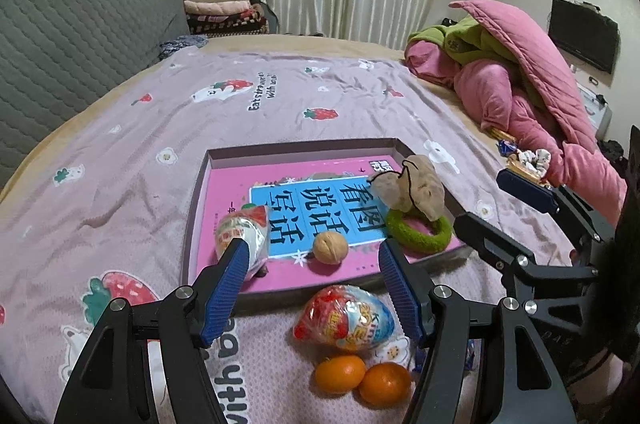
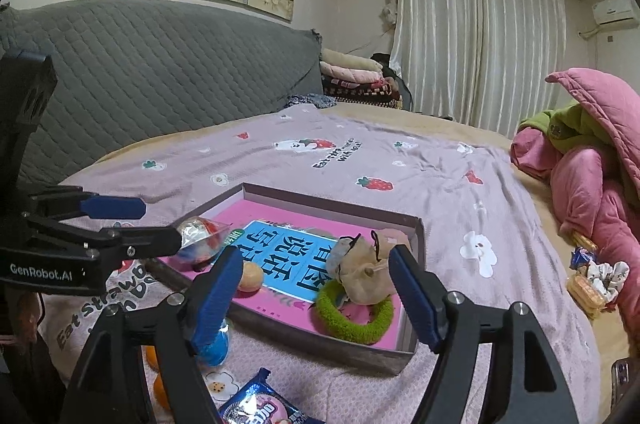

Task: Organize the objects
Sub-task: 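Withdraw both open tools from the tray back toward the remaining items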

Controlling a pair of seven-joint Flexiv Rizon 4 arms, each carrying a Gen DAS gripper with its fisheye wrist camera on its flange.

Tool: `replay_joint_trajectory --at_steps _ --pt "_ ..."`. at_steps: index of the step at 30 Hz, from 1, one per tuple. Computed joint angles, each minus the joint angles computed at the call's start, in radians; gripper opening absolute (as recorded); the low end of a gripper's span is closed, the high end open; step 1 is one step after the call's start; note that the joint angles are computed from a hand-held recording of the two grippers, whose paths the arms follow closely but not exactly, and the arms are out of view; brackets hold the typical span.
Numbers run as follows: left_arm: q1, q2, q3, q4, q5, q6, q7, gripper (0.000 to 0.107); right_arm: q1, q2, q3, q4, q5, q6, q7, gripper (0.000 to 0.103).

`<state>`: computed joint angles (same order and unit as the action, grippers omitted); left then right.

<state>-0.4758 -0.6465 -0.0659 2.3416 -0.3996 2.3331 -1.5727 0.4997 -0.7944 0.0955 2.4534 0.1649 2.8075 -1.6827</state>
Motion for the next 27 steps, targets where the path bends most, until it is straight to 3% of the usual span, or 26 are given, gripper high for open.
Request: replay_joint_trajectory --at_steps 13,27 --pt "-0.022 -0.001 -0.002 0.044 -0.012 0.023 -0.005 0.069 -0.022 -0.007 0.008 0.031 0.006 0.049 0.028 0.076" --pt "-0.02 0.002 -0.003 0.098 0.01 0.064 -0.02 0.069 0.033 -0.047 0.01 0.064 0.076 0.109 0.003 0.076"
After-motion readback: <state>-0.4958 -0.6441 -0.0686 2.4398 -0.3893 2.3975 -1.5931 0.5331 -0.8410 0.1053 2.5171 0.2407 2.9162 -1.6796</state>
